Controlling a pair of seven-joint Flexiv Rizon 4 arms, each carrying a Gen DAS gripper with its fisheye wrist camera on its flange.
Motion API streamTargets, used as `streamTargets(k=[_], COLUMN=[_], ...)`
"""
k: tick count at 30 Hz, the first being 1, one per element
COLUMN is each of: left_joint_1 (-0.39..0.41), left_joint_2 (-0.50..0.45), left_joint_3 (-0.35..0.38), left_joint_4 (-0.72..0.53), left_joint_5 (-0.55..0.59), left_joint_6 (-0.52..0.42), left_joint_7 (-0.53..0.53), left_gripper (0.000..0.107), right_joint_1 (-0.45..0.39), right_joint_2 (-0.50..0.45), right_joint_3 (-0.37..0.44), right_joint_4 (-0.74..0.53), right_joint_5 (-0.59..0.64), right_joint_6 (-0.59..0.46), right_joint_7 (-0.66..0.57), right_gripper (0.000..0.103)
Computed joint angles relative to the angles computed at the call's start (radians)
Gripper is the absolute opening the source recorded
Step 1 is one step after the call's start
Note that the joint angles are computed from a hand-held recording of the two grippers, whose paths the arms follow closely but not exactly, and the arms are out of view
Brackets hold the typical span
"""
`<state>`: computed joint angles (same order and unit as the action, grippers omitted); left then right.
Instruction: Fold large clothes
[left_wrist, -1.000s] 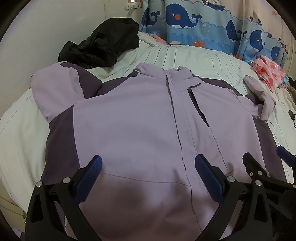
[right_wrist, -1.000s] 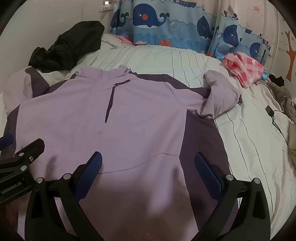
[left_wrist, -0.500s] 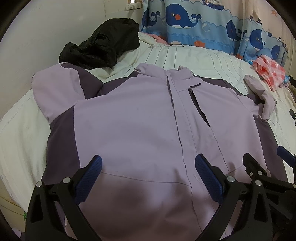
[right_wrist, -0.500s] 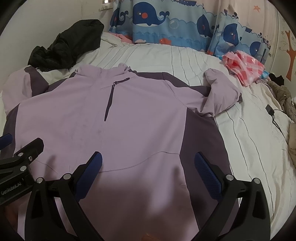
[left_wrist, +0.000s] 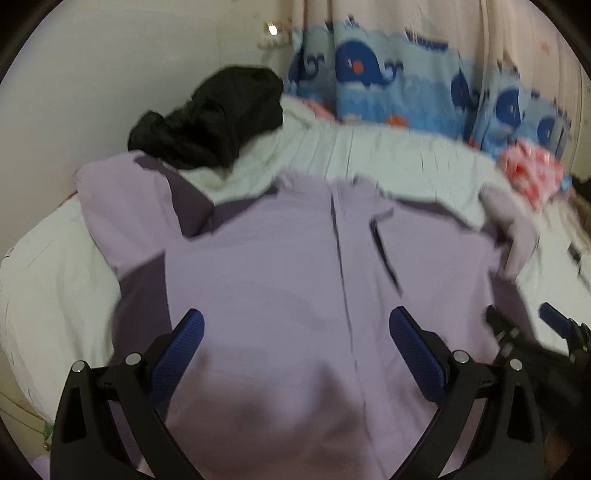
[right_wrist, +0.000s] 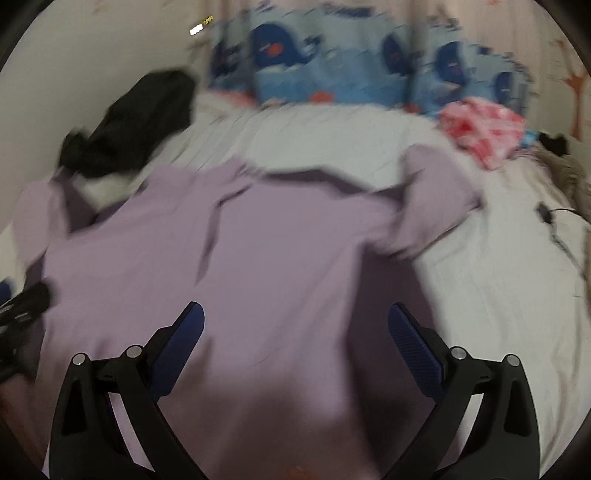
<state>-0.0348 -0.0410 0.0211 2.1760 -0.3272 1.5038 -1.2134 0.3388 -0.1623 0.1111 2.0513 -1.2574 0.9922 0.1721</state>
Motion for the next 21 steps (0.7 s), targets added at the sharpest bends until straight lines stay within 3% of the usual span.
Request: streamTargets(k=[4,7,10,14,16,18,19,21], left_joint_1=[-0.002,0.0,0.005,0.017,0.019,0.019,0.019,0.017], left_joint_2=[-0.015,-0.036,-0.044,-0.05,-0.055,-0.06,-0.061,-0.06], left_joint_3=[-0.01,-0.002,-0.007,-0.018,-0.019,-0.018,-0.018,-0.019], left_joint_4=[-0.014,-0.032,-0.034,-0.035,-0.038,-0.043,-0.043,-0.039], left_joint_5=[-0.03,0.017,0.006,-0.052,-0.071,-0.074,-0.076,-0.079], left_joint_6=[-0.012,-0.063,-0.09,-0.122,-0.141,-0.166,-0.171,-0.172], left_joint_7=[0.013,-0.022,-0.011,0.024,0.033,0.032,0.034,0.041], left_gripper=[0.096,0.096,0.096,0.096,0.096,0.096,0.096,0.096], right_joint_1=[-0.026,-0.024,-0.026,-0.104,-0.052,-0.05,-0.087,-0.213], right_joint_2=[0.041,0.028,-0.09,-0.313,-0.399,-0.382,-0.331,-0.203], right_joint_3=[-0.031,-0.077,-0.134,-0.101,-0.21,-0.272,-0.261,-0.161], right_joint_4=[0.003,-0.044,-0.22,-0.501,-0.592,-0.556,-0.5,-0.337], right_joint_5=[0.072,0.083,0.134,0.232,0.332,0.387,0.427,0.468], right_joint_6=[-0.107,-0.209,-0.347,-0.483,-0.519,-0.512,-0.501,-0.435], right_joint_7=[-0.056,-0.119,-0.344,-0.673,-0.82,-0.753,-0.621,-0.35], right_gripper=[0.096,0.096,0.096,0.096,0.096,0.096,0.096,0.096])
